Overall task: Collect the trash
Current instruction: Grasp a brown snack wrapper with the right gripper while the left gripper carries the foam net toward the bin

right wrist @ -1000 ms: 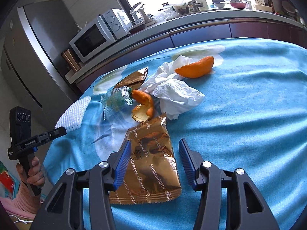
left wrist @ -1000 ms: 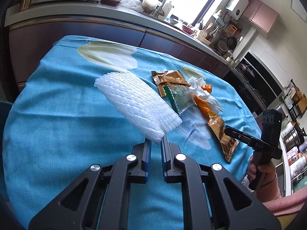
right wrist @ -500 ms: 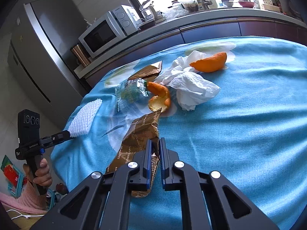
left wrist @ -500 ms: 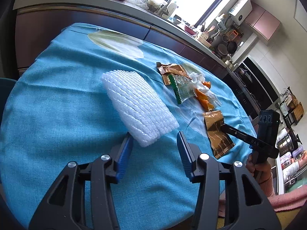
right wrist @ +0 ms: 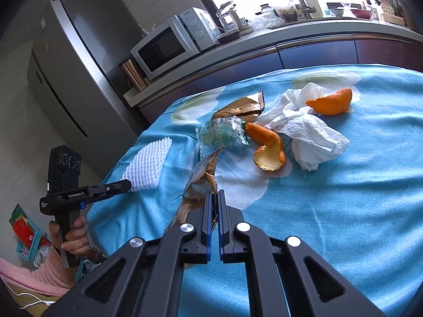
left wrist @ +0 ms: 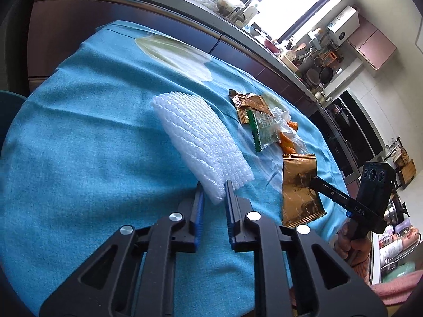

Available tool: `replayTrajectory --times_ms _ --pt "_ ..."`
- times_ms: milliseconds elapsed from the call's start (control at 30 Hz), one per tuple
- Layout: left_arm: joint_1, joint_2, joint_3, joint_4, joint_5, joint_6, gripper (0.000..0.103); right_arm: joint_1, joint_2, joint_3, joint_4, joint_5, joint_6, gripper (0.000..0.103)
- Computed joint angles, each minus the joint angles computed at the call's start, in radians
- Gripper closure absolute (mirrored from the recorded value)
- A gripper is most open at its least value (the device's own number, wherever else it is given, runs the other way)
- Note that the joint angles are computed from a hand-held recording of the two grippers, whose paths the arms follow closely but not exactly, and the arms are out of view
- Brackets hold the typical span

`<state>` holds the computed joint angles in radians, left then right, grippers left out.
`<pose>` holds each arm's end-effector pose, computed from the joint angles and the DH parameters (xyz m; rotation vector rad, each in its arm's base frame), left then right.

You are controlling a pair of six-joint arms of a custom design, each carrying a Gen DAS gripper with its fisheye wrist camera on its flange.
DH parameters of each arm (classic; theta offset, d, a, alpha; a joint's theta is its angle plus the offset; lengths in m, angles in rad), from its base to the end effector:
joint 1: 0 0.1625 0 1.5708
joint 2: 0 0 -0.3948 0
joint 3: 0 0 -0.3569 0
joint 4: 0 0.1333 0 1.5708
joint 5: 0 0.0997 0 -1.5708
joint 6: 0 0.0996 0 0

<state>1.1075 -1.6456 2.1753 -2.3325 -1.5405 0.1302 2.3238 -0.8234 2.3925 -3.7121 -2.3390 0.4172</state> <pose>-0.0561 -0.4173 0.3019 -0.9046 -2.9771 0.3654 0.3145 -0.2419 0.0889 0.1271 -2.5628 1.1936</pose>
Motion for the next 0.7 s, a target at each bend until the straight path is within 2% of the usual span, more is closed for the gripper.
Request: replayTrajectory --times_ms 433,700 --pt "-0.028 -0.127 0.009 0.016 0.047 0.037 0.090 -0.019 0.038 -0.106 -0.018 0.095 -0.116 0.101" --pt "-0.018 -0.220 -0.013 0.064 0.083 0.048 0.090 -0.035 0.081 -0.221 0.034 0.189 -0.191 0.101"
